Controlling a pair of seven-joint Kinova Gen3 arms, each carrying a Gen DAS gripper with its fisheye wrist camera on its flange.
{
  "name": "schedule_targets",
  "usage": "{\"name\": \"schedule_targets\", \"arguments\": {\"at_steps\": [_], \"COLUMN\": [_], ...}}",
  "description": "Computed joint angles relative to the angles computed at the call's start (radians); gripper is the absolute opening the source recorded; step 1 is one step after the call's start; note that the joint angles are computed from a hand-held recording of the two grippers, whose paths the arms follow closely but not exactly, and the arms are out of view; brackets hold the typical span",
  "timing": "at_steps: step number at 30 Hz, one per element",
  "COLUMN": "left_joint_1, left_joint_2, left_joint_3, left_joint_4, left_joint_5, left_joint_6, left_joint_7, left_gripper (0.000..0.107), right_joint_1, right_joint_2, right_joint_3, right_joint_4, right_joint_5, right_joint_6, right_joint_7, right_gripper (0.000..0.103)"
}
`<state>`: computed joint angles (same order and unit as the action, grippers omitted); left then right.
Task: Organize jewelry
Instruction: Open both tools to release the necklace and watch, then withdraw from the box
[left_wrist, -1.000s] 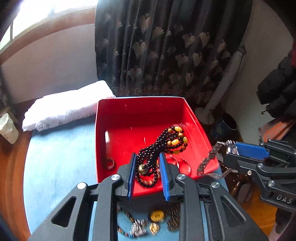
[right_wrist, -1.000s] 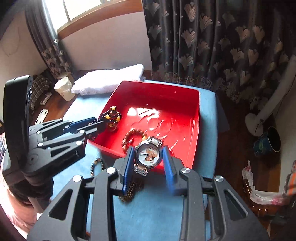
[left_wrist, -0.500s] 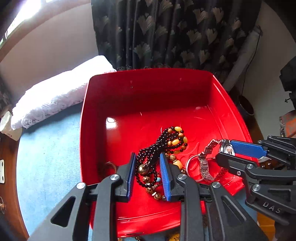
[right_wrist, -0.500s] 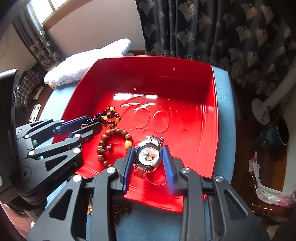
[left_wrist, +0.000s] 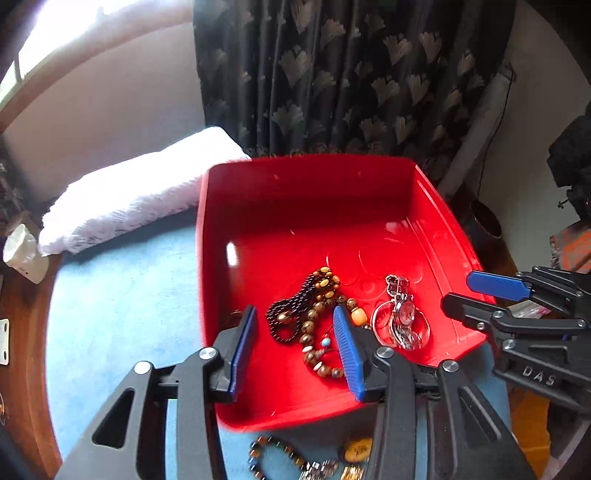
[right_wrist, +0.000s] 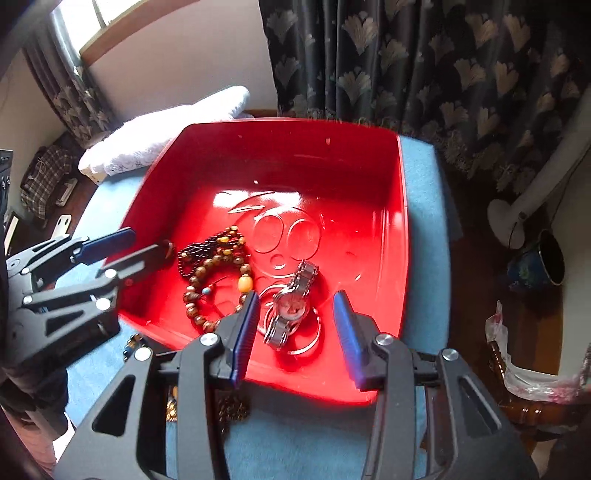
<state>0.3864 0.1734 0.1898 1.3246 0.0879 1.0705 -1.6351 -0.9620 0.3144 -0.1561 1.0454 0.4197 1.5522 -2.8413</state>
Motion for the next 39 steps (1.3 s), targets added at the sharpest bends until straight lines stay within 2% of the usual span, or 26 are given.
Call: {"name": "schedule_targets", "arguments": {"at_steps": [6,12,16,19,22,25,31,34,39], "left_joint_1": [-0.037,-0.071,-0.077,-0.084,-0.090,-0.094,-0.087,-0.087,-0.086], "left_joint_2": [-0.143,-0.217,-0.223,-0.236,-0.251,-0.257,-0.271,-0.266,-0.261], "left_joint_3": [-0.017,-0.018,-0.004,-0.026,-0.008,-0.013,0.009,0.003,0.001], "left_joint_4": [0.118,0.202,0.240,0.284,0.320,0.336,0.373,0.377,0.385], "left_joint_5": [-0.001,-0.033,-0.075,-0.022,-0.046,-0.018,-0.062,-0.048,-0.043], "left_joint_6": [-0.037,-0.031,-0.018,-0.004,-0.012,0.004,-0.016,-0.012,-0.016], "left_joint_7": [0.015,0.055,0.091,0.057,0.072,0.053,0.094,0.087,0.078], "left_gripper": [0.047,0.050,0.050,0.050,0.050,0.050,0.048,0.048,0.048], "right_joint_1": [-0.105,-0.160,-0.164,-0.164,-0.166,-0.155,-0.135,-0.121,-0.106], "right_joint_2": [-0.034,-0.040,-0.038,-0.037,-0.033,-0.029,-0.014,-0.002,0.028], "right_joint_3": [-0.022,-0.052,-0.064,-0.070,-0.077,-0.080,-0.078,-0.073,-0.057], "right_joint_4": [0.005,0.019,0.053,0.080,0.100,0.118,0.143,0.147,0.129], "right_joint_5": [0.090,0.097,0.062,0.036,0.017,-0.017,-0.056,-0.077,-0.105], "right_joint_6": [0.042,0.056,0.035,0.006,-0.014,-0.044,-0.108,-0.141,-0.148], "right_joint_7": [-0.108,-0.220,-0.280,-0.319,-0.347,-0.355,-0.350,-0.336,-0.318], "right_gripper": [0.041,0.041,0.041,0.041,0.041,0.041,0.038,0.038,0.038]}}
